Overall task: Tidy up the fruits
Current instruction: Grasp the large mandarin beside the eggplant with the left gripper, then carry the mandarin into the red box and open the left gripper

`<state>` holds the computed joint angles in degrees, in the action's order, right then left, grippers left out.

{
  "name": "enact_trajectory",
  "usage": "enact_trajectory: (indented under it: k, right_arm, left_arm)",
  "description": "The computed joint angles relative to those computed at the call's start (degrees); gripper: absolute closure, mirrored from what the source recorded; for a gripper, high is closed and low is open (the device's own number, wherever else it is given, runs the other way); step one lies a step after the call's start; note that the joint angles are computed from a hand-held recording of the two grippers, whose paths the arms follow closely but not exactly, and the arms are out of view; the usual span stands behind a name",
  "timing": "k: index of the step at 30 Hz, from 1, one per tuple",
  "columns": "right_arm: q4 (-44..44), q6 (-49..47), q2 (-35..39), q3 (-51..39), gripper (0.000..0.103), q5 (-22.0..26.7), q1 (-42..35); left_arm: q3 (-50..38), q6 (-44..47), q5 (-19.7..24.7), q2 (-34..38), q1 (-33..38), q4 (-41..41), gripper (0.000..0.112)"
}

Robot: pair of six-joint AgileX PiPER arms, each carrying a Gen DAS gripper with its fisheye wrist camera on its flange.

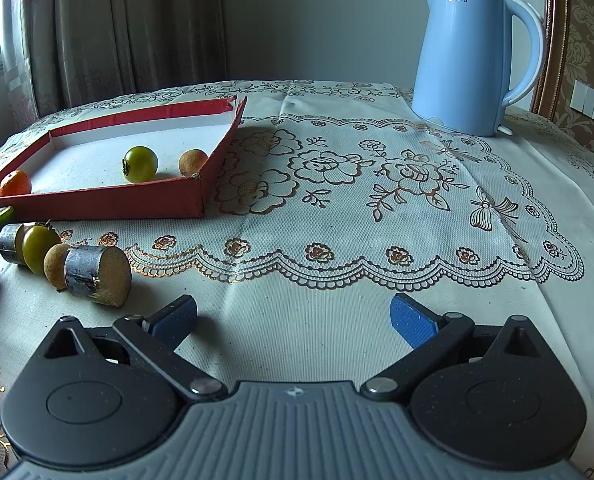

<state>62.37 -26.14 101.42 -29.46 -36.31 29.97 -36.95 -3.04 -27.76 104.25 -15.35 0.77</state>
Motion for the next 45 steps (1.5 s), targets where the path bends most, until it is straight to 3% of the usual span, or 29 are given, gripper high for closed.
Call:
enact_trajectory:
  k: [3,9,13,19,26,38,45]
  right_arm:
    - [-0.03,0.01,-0.01,0.01,0.000,0.00,-0.02]
    - [-0.08,0.00,-0.04,0.00,0.000,0.03,-0.05]
    - [-0.26,0.11,-0.06,0.01,0.000,0.08,-0.11]
    - [-0.61,0.34,-0.03,0.04,0.000,0.08,-0.19]
    - [-1.12,0.65,-0.06,0.12,0.000,0.15,-0.33]
    - [-1.28,0.67,0.07,-0.04,0.000,0.24,-0.43]
    - [-1.52,0.81,0.09,-0.03,0.000,0.24,-0.46]
  left_arm:
    - [0.15,-1.13,0.62,-2.13,-0.40,1.25,0.071]
    - [-6.86,-0.62,6.05,-3.40,-2.18,-0.75,0.071]
    - [-14.26,4.34,10.10,-0.12,-3.59,-6.65,0.071]
    - [-21.95,15.57,11.65,5.41,-5.51,-17.92,0.071]
    - [-31.63,31.55,15.39,12.65,-6.48,-35.84,0.071]
    - [-37.40,56.01,17.45,17.83,-6.75,-60.66,0.071]
    - [-38.07,58.12,17.31,18.50,-6.86,-62.39,0.071]
